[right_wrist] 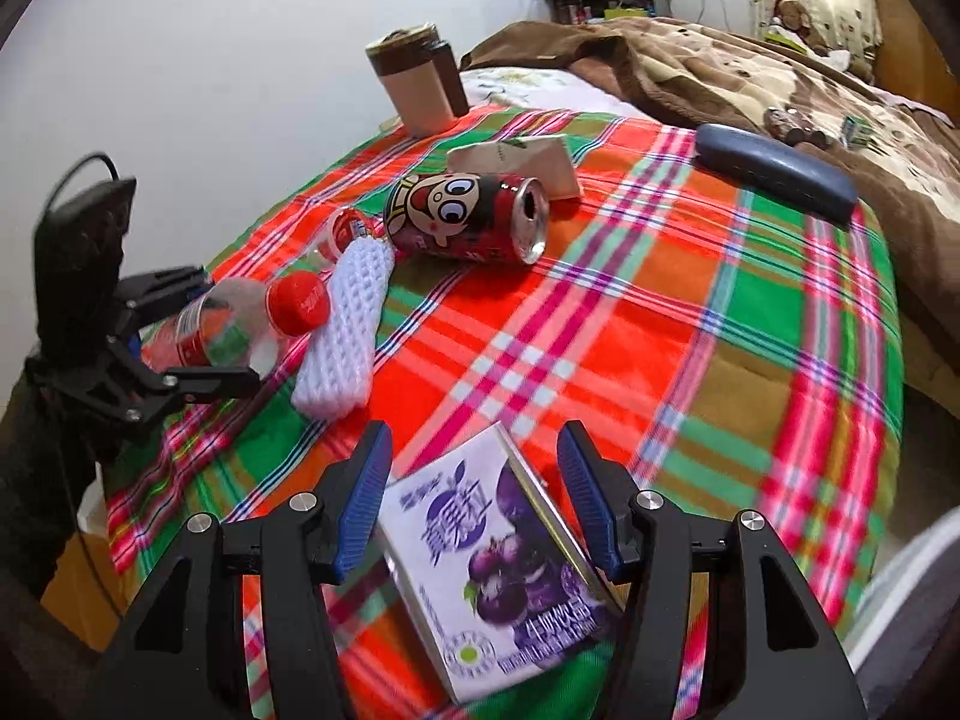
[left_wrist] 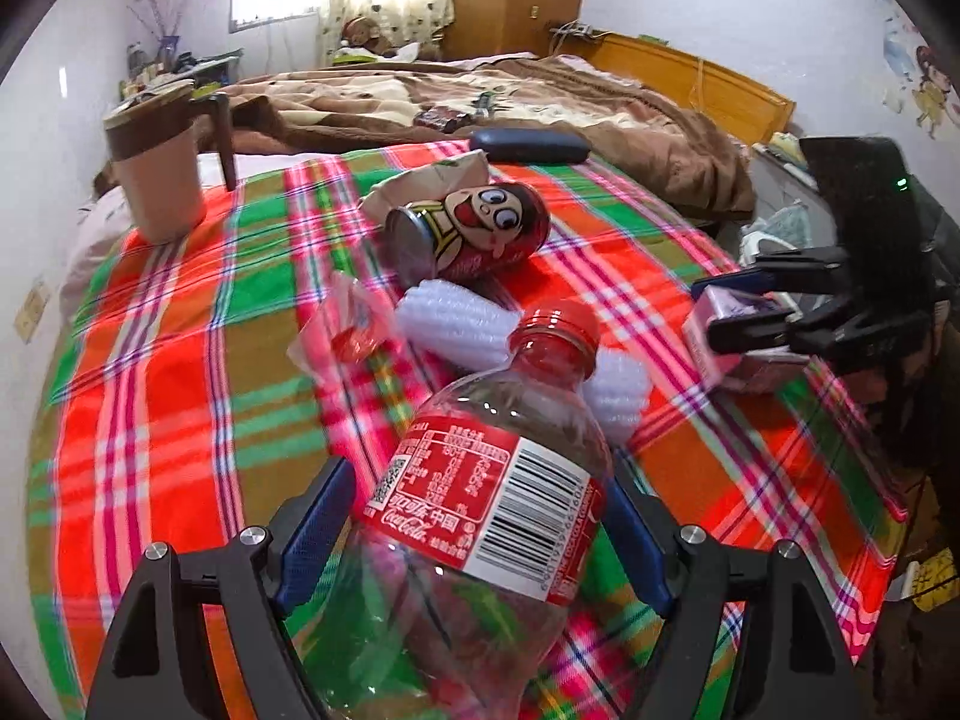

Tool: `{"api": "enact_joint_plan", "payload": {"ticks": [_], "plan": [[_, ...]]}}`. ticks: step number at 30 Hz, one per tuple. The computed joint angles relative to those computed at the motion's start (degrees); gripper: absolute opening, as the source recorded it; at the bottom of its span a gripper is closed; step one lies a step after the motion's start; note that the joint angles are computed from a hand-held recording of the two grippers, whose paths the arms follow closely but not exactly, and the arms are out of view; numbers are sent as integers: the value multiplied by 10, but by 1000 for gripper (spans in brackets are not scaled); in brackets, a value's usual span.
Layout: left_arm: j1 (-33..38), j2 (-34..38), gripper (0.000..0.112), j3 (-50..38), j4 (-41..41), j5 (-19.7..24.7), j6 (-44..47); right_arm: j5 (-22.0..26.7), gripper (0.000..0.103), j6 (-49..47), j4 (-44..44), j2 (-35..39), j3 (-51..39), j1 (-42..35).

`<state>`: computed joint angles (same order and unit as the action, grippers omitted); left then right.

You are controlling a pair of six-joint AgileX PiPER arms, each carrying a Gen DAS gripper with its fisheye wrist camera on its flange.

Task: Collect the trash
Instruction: 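Grasp the clear Coca-Cola bottle with the left tool while the right tool grasps the grape carton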

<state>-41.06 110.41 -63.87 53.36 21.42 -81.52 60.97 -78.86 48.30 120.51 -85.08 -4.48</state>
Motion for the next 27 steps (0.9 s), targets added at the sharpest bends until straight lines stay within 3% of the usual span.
{"api": "enact_joint_plan", "payload": {"ticks": [10, 14, 19, 23, 27], "plan": [[-30, -22, 80, 30, 18, -4, -86, -3, 60, -48, 29, -30, 63, -43], [-52, -23, 80, 23, 1, 23, -95, -39, 60, -88, 22, -66, 112, -41], [-67, -15, 80, -7, -64, 55, -42, -115, 60, -122, 1, -105, 171, -20], [-72, -6, 80, -18, -91, 58, -39, -166, 60, -115, 6, -113, 196, -7], [-76, 6, 79, -33, -116, 84, -31, -180, 60, -69, -9, -105, 191, 0]]}}
